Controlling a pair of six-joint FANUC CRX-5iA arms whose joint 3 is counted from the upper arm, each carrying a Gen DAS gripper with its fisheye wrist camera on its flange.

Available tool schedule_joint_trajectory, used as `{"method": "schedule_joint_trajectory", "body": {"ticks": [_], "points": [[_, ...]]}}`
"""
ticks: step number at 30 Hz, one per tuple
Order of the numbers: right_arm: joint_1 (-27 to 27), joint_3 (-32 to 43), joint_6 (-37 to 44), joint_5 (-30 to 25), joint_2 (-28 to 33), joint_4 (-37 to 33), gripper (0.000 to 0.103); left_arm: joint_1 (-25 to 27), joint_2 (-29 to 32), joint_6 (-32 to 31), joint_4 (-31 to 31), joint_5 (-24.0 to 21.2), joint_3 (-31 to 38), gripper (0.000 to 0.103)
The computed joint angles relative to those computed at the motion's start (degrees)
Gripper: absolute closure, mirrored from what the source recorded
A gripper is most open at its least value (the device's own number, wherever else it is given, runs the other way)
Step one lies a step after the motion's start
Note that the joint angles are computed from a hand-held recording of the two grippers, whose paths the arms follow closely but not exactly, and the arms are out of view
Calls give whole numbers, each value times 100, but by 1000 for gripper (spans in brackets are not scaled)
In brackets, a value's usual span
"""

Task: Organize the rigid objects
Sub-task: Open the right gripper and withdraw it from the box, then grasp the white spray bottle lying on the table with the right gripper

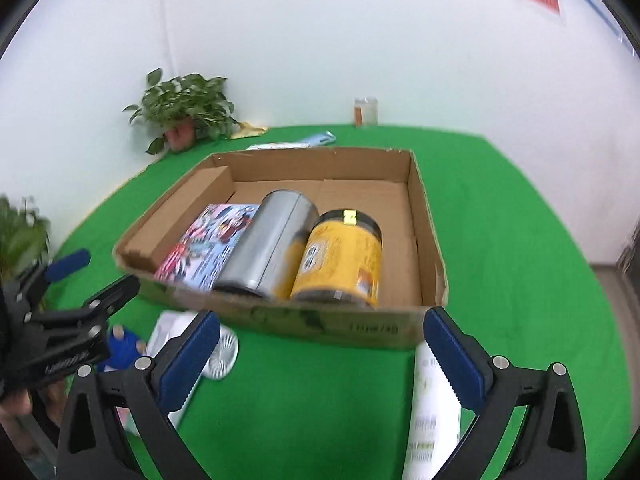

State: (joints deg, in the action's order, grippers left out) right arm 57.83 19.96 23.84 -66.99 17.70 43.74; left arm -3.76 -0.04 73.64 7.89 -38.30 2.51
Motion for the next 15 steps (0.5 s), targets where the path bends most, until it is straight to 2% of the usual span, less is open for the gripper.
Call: {"method": "schedule_joint_trajectory", "body": {"ticks": [1,2,3,4,5,6,7,8,9,10,11,13,15], "points": [[101,-232,-249,45,-110,165,6,12,-27,-206,164,-69,-71,95],[210,-406,-453,65,-190,283,29,18,-42,-259,224,-310,-48,103],[291,-413,-493,-57,-170,325,55,54,-101,-413,430,-293,-189,102],[372,-420,-521,-218,-138,392,61,62,-157,-465,498,-218,-295,102],[450,-587,-666,-231,-203,546,60,57,-216,-509,573,-104,-399,98],[507,-767,-822,-138,-298,685,53,36,-282,-503,552,-13,-471,87],[577,-993,-1018,-53,-430,872,43,-30,-323,-294,299,-81,-411,44],[573,-1076,-1128,-4,-458,1016,10,-104,-346,-6,-41,-72,-345,3],[619,-1195,-1328,-37,-511,1216,2,-154,-501,247,-259,238,-485,1],[651,-1344,-1505,-25,-603,1387,2,-163,-628,290,-252,510,-654,1],[664,-1362,-1522,-82,-648,1398,1,-158,-675,244,-186,570,-710,1],[683,-1370,-1498,-171,-706,1249,1,-92,-654,49,103,341,-662,1],[685,-1375,-1517,-250,-752,1059,1,-63,-603,189,89,102,-549,1]]}}
